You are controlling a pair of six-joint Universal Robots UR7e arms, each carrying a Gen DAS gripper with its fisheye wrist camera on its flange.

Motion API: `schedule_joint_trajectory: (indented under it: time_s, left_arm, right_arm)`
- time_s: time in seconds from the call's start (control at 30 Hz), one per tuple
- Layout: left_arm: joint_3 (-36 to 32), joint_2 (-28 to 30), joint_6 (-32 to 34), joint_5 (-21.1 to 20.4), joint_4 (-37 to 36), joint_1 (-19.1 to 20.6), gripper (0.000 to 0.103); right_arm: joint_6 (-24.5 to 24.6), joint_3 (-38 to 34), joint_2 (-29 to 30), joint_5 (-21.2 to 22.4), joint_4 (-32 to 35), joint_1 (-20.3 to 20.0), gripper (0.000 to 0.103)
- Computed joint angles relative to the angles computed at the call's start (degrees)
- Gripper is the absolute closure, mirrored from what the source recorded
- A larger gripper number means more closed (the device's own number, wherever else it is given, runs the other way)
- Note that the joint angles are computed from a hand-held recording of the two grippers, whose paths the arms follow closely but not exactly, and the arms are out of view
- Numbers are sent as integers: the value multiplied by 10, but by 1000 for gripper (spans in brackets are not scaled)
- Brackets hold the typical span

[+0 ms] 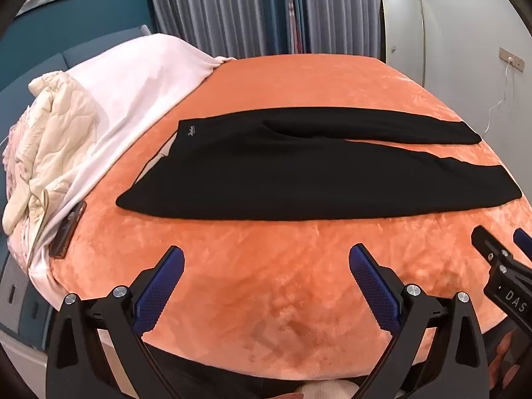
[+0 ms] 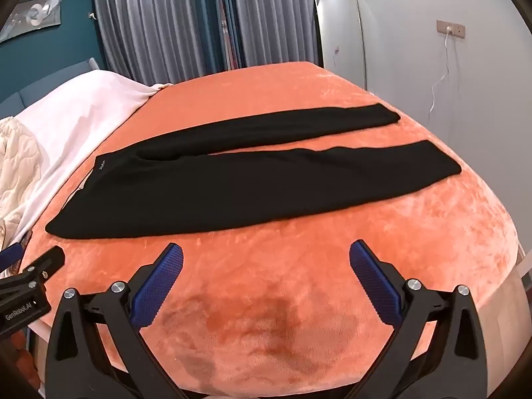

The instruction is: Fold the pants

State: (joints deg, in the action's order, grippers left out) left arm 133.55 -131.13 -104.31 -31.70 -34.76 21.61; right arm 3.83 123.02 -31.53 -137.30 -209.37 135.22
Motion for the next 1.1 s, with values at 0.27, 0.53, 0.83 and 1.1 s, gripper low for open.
schedule_joint_trajectory:
  time_s: [0.27,0.53,0.83,1.1]
  left_arm:
    - [5,12,1,15,9,3,5]
    - [-2,5,-24,-13,47,-16,5]
    - [3,29,32,6,-12,32,5]
    - [5,16,95,27,-82,58,5]
  right_arm:
    - [9,10,-4,6,1,-4,5]
    - [-9,9,-1,10,-8,-2,5]
    - [-11,4,0,19,-2,-15,5]
    - [-9,-2,-4,21,8,-14,5]
